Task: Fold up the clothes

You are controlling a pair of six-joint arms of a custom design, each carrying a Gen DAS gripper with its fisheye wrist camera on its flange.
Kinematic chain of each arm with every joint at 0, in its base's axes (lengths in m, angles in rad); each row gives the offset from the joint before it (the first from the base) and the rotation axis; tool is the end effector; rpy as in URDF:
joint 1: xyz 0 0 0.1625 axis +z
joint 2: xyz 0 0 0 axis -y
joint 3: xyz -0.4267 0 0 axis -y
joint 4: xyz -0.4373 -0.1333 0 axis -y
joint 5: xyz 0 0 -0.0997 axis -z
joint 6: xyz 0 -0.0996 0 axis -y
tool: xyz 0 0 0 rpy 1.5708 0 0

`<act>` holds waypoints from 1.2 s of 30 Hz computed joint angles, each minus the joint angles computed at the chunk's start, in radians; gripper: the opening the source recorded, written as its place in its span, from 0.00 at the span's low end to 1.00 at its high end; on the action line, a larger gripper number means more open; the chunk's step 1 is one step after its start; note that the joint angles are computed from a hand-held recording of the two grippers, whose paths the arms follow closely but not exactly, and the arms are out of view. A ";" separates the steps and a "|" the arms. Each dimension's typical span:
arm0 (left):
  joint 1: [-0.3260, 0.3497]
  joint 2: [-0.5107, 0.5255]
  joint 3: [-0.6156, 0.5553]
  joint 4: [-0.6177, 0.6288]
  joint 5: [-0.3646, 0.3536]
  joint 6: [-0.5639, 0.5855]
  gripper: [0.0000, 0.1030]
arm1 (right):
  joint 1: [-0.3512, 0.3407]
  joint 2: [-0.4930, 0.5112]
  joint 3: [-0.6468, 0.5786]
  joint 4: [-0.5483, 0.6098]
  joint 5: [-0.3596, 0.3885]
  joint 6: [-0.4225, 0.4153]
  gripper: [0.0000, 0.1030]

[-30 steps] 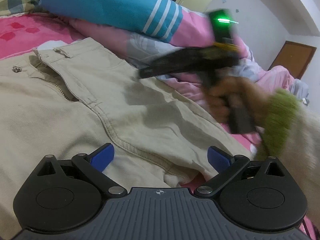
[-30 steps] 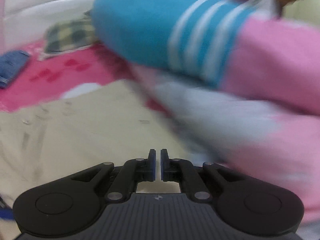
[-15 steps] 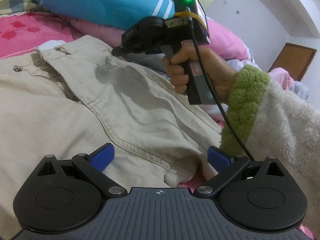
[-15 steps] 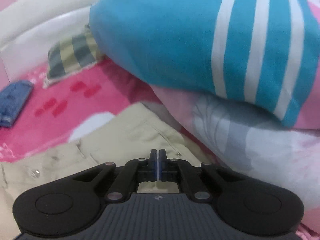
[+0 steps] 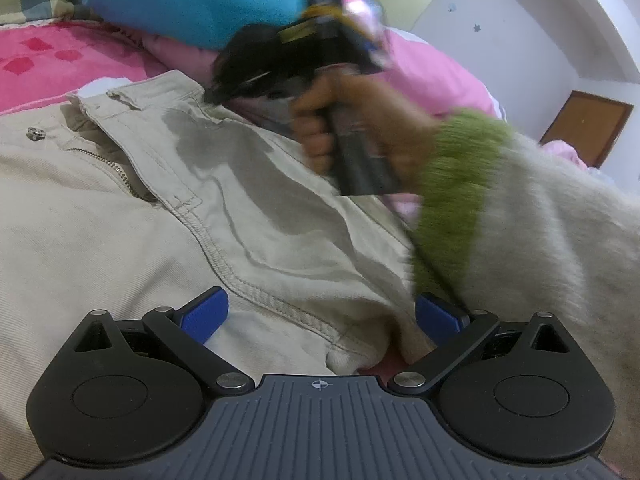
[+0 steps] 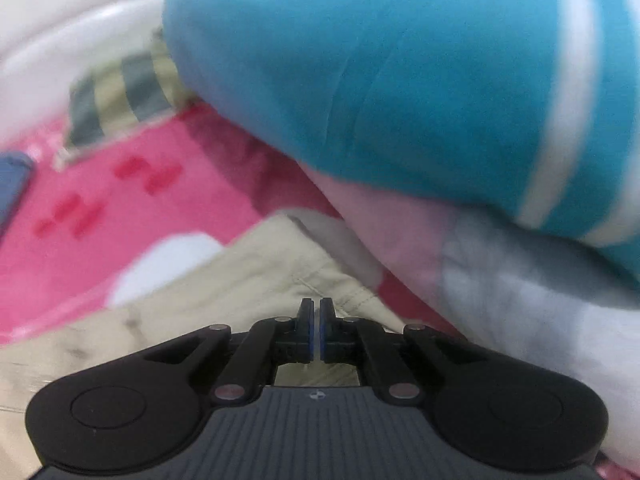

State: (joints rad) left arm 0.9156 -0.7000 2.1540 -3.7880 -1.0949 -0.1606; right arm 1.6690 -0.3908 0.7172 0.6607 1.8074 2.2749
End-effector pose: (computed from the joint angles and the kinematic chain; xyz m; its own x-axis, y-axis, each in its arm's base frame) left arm -0.1692 -0.5139 0.0080 -0.9566 0.1951 -0.2163 0.2911 0.6121 -0.7353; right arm 0.1858 -0.7644 0.0491 -0.5721 -0.6114 0.5467 -0.8000 0.5629 -0.2077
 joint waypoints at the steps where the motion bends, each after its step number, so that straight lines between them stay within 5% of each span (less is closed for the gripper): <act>1: 0.001 0.000 -0.001 0.000 -0.004 0.000 0.99 | 0.000 -0.043 0.058 -0.022 -0.019 0.000 0.02; 9: 0.001 -0.004 0.003 -0.049 -0.003 -0.029 0.99 | -0.015 -0.472 0.549 -0.218 -0.038 0.023 0.06; 14: -0.024 -0.007 0.006 -0.153 0.025 -0.041 1.00 | -0.077 -0.835 0.858 -0.355 -0.044 0.042 0.34; 19: -0.038 -0.002 -0.013 -0.083 -0.098 -0.046 0.99 | -0.174 -1.060 1.049 -0.395 0.055 0.034 0.35; 22: -0.043 0.012 -0.035 0.012 -0.192 -0.009 0.99 | -0.234 -1.099 1.087 -0.378 0.100 0.062 0.34; 28: -0.057 0.065 -0.088 0.135 -0.126 0.028 0.99 | -0.352 -1.110 1.096 -0.372 0.062 0.091 0.33; 36: -0.049 0.080 -0.101 0.171 -0.103 0.034 1.00 | -0.427 -0.947 0.985 -0.505 0.136 0.066 0.32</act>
